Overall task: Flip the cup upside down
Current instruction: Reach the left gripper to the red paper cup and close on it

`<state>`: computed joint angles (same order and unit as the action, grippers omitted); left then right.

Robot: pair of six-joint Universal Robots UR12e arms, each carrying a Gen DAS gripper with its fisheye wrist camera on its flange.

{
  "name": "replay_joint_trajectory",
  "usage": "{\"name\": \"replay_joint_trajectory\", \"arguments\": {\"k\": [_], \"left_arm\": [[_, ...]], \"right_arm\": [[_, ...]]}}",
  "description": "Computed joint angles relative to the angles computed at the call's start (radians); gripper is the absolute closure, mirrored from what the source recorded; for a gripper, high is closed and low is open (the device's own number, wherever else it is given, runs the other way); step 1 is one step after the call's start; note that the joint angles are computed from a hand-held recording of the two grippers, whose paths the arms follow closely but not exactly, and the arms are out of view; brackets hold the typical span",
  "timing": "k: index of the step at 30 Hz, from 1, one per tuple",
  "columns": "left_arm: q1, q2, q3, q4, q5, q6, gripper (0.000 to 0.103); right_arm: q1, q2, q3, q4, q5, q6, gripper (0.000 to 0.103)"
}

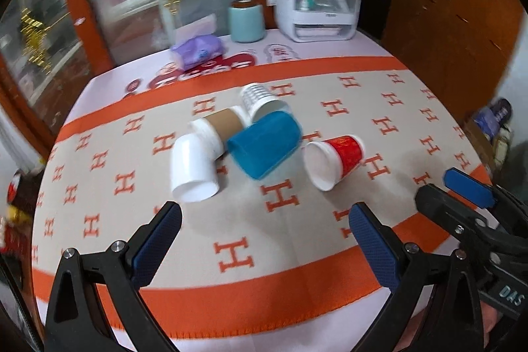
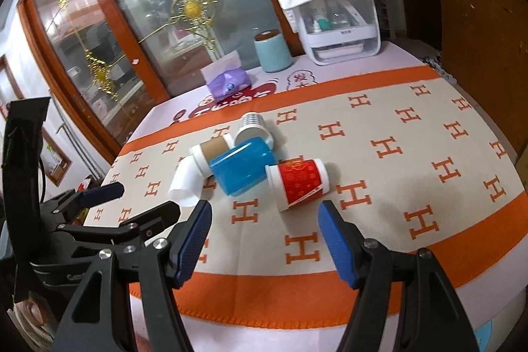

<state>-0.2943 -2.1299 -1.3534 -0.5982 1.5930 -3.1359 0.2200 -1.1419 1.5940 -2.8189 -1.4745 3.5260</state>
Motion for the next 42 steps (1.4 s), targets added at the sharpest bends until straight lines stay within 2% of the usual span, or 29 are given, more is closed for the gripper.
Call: {"name": "replay_joint_trajectory", "arguments": {"k": [7,15,19,22,29,32,37,40,42], "left_arm": [[-0.027,-0.073,0.106,-0.018,0.052,0.222,0.003],[-0.048,-0.171,0.274,-0.169,0.035,0.407,0.003],[-0.061,-0.234,0.382,-0.285,0.038,0.494,0.003],[-0.079,-0.284,0.451,-0.326,0.087,0.579,0.003],[-0.118,-0.375,0.548,-0.35,0.202,0.741,0.003],[-0.125,-0.403,0.587,-0.379,0.215,0.756,0.003],[-0.13,-0.449,0.667,-0.465,0.211,0.754,0.009],[-0.13,-0.479,0.729,-0.55,0.205,0.739,0.023],[-0.13,-0.5,0.775,-0.62,0.202,0.721,0.041]], "right_arm": [[-0.023,0.024,-0.009,0.043,-0.018,0.08,0.038],[-0.057,0.057,-0.012,0.083,0.027,0.163,0.047],[-0.07,0.071,-0.009,0.099,0.057,0.195,0.048],[-0.075,0.077,-0.004,0.101,0.07,0.209,0.048],[-0.086,0.081,0.012,0.096,0.088,0.226,0.048],[-0.09,0.08,0.021,0.094,0.093,0.231,0.048],[-0.092,0.08,0.026,0.095,0.098,0.236,0.048],[-0.094,0.08,0.029,0.09,0.101,0.241,0.048],[-0.095,0.079,0.03,0.087,0.102,0.246,0.048]]}}
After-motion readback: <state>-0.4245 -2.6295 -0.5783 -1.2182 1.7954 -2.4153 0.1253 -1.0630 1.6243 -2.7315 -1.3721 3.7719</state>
